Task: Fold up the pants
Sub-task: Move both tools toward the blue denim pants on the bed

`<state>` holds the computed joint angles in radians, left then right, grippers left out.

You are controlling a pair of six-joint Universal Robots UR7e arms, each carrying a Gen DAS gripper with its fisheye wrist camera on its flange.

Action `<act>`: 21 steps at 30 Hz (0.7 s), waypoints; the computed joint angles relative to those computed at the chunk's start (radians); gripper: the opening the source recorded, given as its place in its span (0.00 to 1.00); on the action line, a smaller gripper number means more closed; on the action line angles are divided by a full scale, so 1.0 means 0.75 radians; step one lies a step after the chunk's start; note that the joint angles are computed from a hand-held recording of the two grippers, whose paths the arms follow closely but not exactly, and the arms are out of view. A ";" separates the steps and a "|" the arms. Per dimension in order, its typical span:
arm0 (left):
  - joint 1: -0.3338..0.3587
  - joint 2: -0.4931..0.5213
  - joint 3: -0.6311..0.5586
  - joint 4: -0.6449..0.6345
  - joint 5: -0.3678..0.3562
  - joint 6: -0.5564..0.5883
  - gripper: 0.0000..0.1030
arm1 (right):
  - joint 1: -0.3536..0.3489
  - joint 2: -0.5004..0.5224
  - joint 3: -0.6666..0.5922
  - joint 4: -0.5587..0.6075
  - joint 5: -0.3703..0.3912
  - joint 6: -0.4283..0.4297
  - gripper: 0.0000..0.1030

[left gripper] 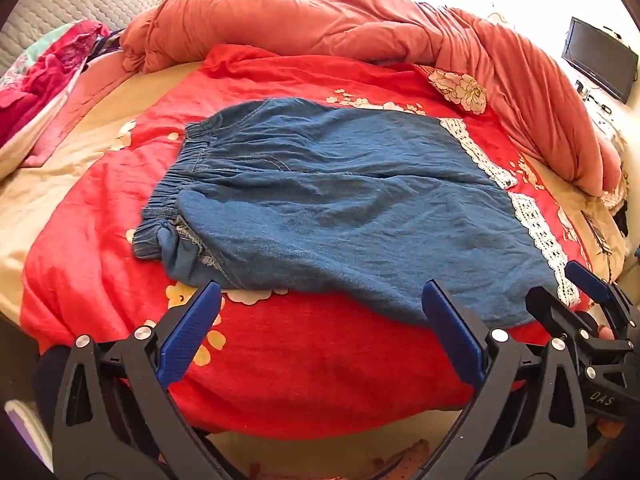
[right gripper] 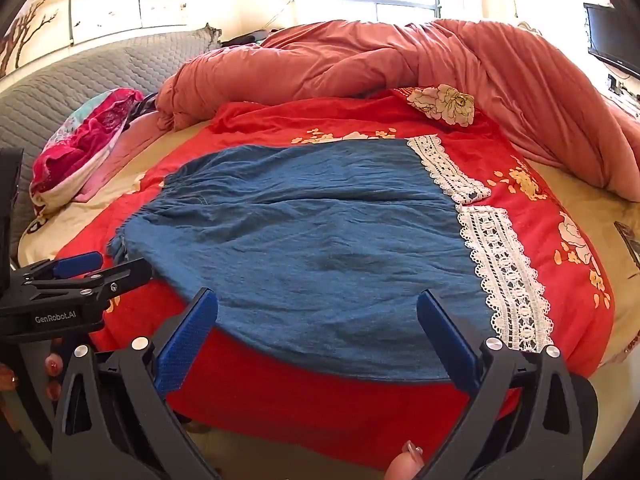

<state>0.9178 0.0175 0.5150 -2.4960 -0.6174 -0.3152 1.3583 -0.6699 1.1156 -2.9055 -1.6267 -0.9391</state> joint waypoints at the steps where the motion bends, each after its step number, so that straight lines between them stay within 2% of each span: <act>1: 0.000 -0.001 0.000 0.006 -0.002 -0.003 0.92 | 0.001 0.004 -0.002 -0.004 -0.004 0.007 0.96; 2: 0.000 -0.002 0.001 0.012 -0.001 -0.008 0.92 | 0.006 0.000 0.030 -0.042 -0.008 -0.015 0.96; 5: 0.000 -0.004 0.001 0.027 -0.005 -0.014 0.92 | -0.009 -0.012 0.006 0.034 0.041 0.010 0.96; 21: -0.004 0.003 0.004 -0.017 0.023 0.020 0.92 | -0.001 -0.009 0.017 0.002 0.009 -0.013 0.96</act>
